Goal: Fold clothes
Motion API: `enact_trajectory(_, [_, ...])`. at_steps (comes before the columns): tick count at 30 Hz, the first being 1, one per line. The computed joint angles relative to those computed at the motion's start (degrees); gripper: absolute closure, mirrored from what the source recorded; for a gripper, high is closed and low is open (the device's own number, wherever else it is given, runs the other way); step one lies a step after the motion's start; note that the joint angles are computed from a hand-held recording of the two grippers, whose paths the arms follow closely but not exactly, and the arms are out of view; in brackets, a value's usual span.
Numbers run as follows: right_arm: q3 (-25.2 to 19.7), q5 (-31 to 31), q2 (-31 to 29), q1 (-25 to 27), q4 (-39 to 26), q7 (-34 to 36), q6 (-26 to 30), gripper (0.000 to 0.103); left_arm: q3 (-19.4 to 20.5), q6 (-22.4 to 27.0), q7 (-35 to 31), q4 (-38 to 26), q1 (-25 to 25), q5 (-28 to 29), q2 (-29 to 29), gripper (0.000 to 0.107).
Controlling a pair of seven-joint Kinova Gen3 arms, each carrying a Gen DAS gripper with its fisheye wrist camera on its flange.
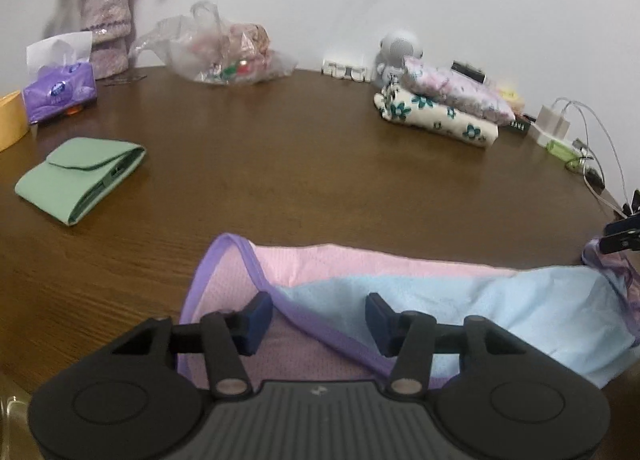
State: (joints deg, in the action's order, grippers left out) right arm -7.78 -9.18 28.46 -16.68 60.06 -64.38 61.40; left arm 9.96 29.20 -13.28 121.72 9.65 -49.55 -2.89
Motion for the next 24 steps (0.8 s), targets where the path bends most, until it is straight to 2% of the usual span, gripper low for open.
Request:
enact_trajectory(2, [0.5,1.4,0.7,-1.5,0.2,-1.0,0.0,0.068,0.5,0.9,0.3,0.1,0.4,-0.9,0.2,0.059])
enact_trajectory(3, [1.1,2.9,0.4,-2.6,1.4,-1.8,-1.4,0.091,0.7,1.5,0.4,0.1,0.7,-1.4,0.4,0.059])
enact_trajectory(4, [1.5,3.4,-0.1,-2.9,2.7,-2.7,-2.5,0.099,1.0,2.2,1.0,0.2,1.1,-2.2,0.6,0.059])
enact_trajectory(7, [2.4,1.2,-3.7,-0.5,7.3,-2.5,-6.7,0.099,1.3,3.3,2.6,0.4,2.4,-3.8,0.8,0.059])
enact_trajectory(10, [0.4,-0.9,-10.6,6.5,15.2,-1.9,-10.7,0.099,0.9,3.3,4.3,0.7,3.0,-5.1,0.9,0.059])
enact_trajectory(12, [1.7,-4.9,-15.4,10.1,20.4,0.4,-12.8,0.099,0.5,2.8,4.1,0.7,3.0,-4.7,0.9,0.059])
enact_trajectory(14, [3.6,-7.9,-17.8,12.3,23.4,3.0,-11.9,0.099,0.0,1.9,3.4,0.9,2.7,-4.0,0.6,0.059])
enact_trajectory(17, [2.7,-9.7,-19.5,15.8,26.3,5.7,-7.3,0.092,-0.6,0.7,1.4,0.9,1.8,-1.8,-0.1,0.059])
enact_trajectory(18, [3.6,-10.5,-20.6,15.2,27.4,7.1,-7.4,0.081,-0.7,0.8,0.4,0.6,1.5,-0.5,-0.1,0.059])
enact_trajectory(19, [4.1,-11.5,-21.7,14.7,28.6,8.5,-8.4,0.065,-0.9,1.1,-0.8,0.1,1.1,1.2,-0.2,0.059])
enact_trajectory(20, [3.6,-12.7,-22.8,14.9,29.6,9.7,-10.2,0.059,-1.1,0.8,-1.9,-0.1,0.6,2.5,-0.4,0.059])
enact_trajectory(23, [2.9,-18.3,-23.6,13.8,29.8,15.7,-12.4,0.056,-2.7,-4.4,-5.5,0.8,-1.6,6.9,-2.1,0.059])
enact_trajectory(24, [2.3,-19.9,-23.0,13.4,29.1,18.0,-12.0,0.056,-4.6,-6.4,-7.6,1.1,-1.3,9.3,-2.3,0.060])
